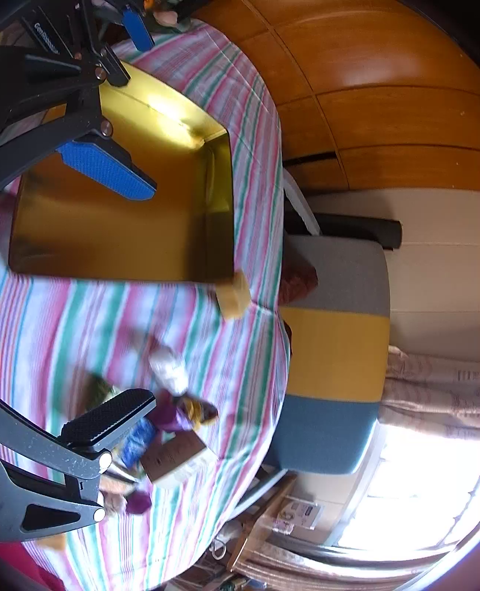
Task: Organize objects
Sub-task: 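Grasp the yellow sponge on the cloth with the left gripper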
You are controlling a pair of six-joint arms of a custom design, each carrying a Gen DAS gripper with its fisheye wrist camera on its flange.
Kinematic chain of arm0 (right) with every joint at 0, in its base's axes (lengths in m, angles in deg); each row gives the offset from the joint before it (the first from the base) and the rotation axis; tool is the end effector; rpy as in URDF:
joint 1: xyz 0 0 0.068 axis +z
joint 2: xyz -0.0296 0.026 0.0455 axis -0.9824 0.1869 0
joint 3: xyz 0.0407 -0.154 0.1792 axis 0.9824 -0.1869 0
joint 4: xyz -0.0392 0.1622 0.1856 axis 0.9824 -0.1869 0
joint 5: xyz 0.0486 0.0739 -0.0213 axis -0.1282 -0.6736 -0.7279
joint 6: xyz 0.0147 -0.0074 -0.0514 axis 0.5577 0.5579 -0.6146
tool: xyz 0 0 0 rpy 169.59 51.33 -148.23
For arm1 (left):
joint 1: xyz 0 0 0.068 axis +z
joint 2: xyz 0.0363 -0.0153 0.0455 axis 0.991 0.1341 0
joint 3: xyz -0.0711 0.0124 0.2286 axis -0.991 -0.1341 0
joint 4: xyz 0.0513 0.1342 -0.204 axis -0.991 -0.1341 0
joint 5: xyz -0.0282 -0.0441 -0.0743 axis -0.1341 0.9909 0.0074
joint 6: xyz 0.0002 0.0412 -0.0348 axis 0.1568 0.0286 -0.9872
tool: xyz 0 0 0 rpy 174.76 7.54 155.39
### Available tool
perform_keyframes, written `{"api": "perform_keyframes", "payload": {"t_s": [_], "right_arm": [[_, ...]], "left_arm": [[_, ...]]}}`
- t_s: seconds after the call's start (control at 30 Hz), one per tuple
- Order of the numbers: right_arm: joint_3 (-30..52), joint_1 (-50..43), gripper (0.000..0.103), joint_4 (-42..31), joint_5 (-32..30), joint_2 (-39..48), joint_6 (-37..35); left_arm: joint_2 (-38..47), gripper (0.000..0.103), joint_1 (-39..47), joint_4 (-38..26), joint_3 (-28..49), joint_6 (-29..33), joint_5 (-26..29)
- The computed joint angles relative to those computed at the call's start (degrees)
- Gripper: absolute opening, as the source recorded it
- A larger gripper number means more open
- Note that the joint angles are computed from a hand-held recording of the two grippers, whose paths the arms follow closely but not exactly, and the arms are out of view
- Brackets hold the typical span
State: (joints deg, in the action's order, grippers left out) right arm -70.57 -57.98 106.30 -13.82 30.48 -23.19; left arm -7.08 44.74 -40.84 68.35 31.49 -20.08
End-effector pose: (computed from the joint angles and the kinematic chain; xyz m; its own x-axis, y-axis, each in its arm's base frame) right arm 0.2133 0.0747 0.0890 -0.5953 -0.0908 -0.7984 -0.1159 0.9929 -0.0265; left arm 0.1651 -0.1049 0.0774 -0.7273 0.0668 -0.6831 -0.0123 0.9938 0.1103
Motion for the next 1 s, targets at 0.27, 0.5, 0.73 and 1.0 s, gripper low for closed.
{"api": "perform_keyframes", "payload": {"t_s": [0.27,0.5,0.73,1.0], "right_arm": [[4.1,-19.4,0.103,-4.1,-9.7,-2.3,-9.5],[12.7,-36.3,0.103,-2.4,-21.6,11.0,-18.7],[20.3,-45.3,0.103,-5.7,-30.8,20.9,-15.3],[21.0,-45.9,0.103,-7.9,-33.8,20.3,-13.5]], "left_arm": [[1.3,0.063,1.9,2.9,1.9,3.9,7.9],[9.3,0.063,1.2,1.4,8.9,6.2,12.1],[14.1,0.071,2.9,-2.2,20.6,13.8,16.0],[37.0,0.075,6.1,-14.6,54.1,23.8,19.4]]}}
